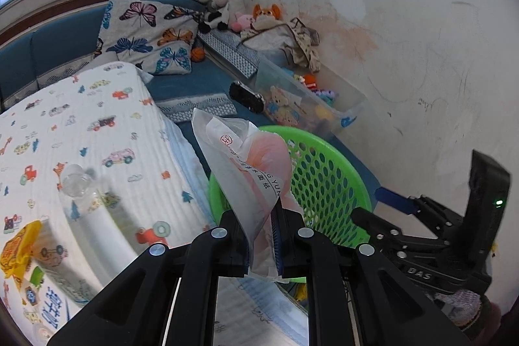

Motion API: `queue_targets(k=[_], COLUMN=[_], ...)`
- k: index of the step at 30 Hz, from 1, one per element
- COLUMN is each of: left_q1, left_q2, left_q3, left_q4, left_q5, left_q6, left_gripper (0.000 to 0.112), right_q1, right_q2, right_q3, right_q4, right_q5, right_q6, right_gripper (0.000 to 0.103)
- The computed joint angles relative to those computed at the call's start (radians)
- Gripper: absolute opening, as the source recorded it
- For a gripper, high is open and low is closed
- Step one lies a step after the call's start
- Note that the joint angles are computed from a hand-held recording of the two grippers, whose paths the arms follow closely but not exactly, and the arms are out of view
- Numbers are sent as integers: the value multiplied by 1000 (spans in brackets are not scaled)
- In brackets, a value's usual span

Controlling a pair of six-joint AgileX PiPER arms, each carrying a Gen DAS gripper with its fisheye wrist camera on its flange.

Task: Collect trash
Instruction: 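Lower the clear plastic bag into the green basket and open the left gripper, then move the left gripper back over the bed toward the yellow snack bag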

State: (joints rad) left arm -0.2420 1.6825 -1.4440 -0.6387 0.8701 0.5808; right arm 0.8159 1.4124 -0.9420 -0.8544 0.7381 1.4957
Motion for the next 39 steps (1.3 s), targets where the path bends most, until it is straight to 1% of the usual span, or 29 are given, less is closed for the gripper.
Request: queue_targets(k=[7,12,16,17,18,20,22,23,25,30,39], left_q1=[-67,-109,-127,-132,-134,-133,-121,-116,-102,-43,92], left_q2=[30,58,62,60,59,50,39,36,15,-34,-131], left_q3=[4,1,20,28,34,50,64,65,82,126,209], left_q4=[45,59,59,63,65,64,44,39,35,16,59], left_q5=[-27,-38,-62,-72,-78,-91,-92,-89,-99,-99,-113], left_q6=[-40,-54,-45,-41,-37,-32,-9,-5,1,28,33], left_gripper=[11,14,20,25,32,38,42,48,48,49,50], right_q1=[3,1,-8,-9,-9,-14,-14,-11,-3,21,52], right_q2=[-35,-53,-68,-70,-72,-74,-75,-73,-70,-56,12], right_q3=[40,63,83,85,88,90,87,84,78,52,-26], right_q4=[-17,-19,-17,-17,-18,-15,-13,-13,-14,-20,-16], right_q5=[2,0,-10,-11,-13,-19,-19,-18,-13,0,-22], right_q6=[33,52,60,61,63,61,61,61,63,60,29], right_gripper=[68,69,69,69,69,69,69,69,69,70,72])
